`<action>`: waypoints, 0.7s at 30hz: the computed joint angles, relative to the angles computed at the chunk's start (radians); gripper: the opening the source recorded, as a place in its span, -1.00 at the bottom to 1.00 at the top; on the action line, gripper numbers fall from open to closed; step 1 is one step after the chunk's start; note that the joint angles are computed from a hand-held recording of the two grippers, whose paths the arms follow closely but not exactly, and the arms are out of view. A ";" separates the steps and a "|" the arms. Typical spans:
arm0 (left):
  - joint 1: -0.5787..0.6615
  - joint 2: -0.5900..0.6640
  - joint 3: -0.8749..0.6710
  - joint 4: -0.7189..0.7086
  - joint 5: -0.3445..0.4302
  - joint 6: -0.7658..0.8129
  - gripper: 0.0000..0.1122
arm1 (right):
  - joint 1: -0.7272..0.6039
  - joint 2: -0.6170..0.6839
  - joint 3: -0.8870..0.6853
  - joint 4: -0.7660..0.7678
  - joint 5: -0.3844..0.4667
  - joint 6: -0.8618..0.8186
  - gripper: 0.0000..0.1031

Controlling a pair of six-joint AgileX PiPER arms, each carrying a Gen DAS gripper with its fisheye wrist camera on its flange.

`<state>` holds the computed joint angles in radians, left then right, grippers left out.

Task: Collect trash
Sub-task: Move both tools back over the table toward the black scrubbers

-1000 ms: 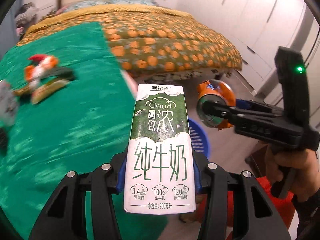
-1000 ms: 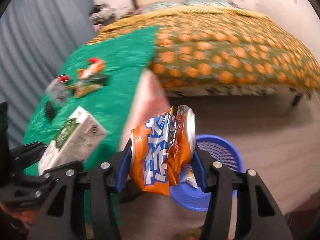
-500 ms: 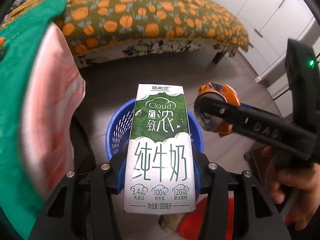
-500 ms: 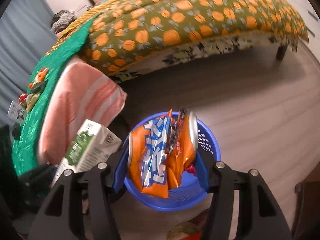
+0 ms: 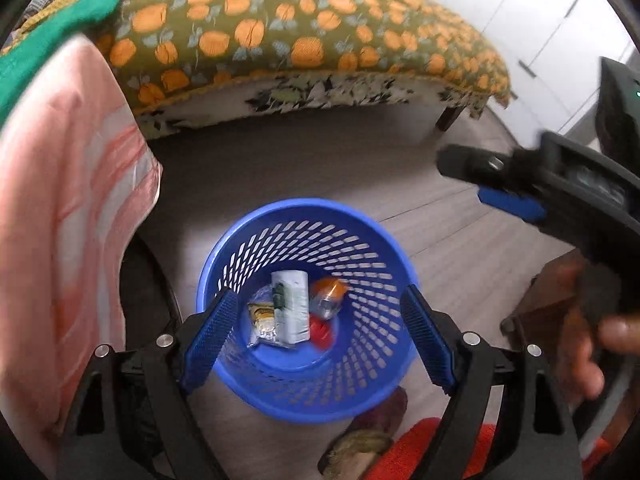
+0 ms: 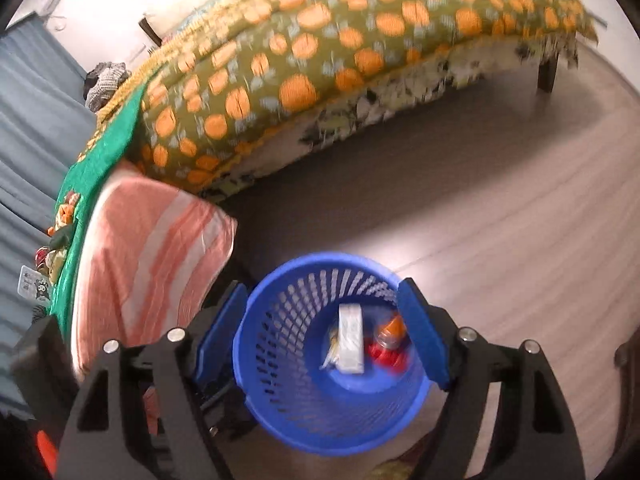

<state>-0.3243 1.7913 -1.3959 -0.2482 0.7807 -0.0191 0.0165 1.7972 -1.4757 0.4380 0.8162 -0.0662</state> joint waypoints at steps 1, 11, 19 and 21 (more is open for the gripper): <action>0.005 -0.039 0.017 -0.022 0.001 0.017 0.51 | 0.009 -0.018 0.004 -0.013 -0.014 0.011 0.61; 0.207 -0.494 0.161 -0.173 0.175 0.208 0.66 | 0.272 -0.232 0.053 -0.427 -0.202 0.287 0.77; 0.752 -0.634 0.241 -0.169 0.316 0.501 0.69 | 0.610 -0.198 -0.047 -0.627 -0.175 0.527 0.78; 0.899 -0.619 0.254 -0.162 0.307 0.577 0.69 | 0.702 -0.148 -0.100 -0.627 -0.149 0.542 0.78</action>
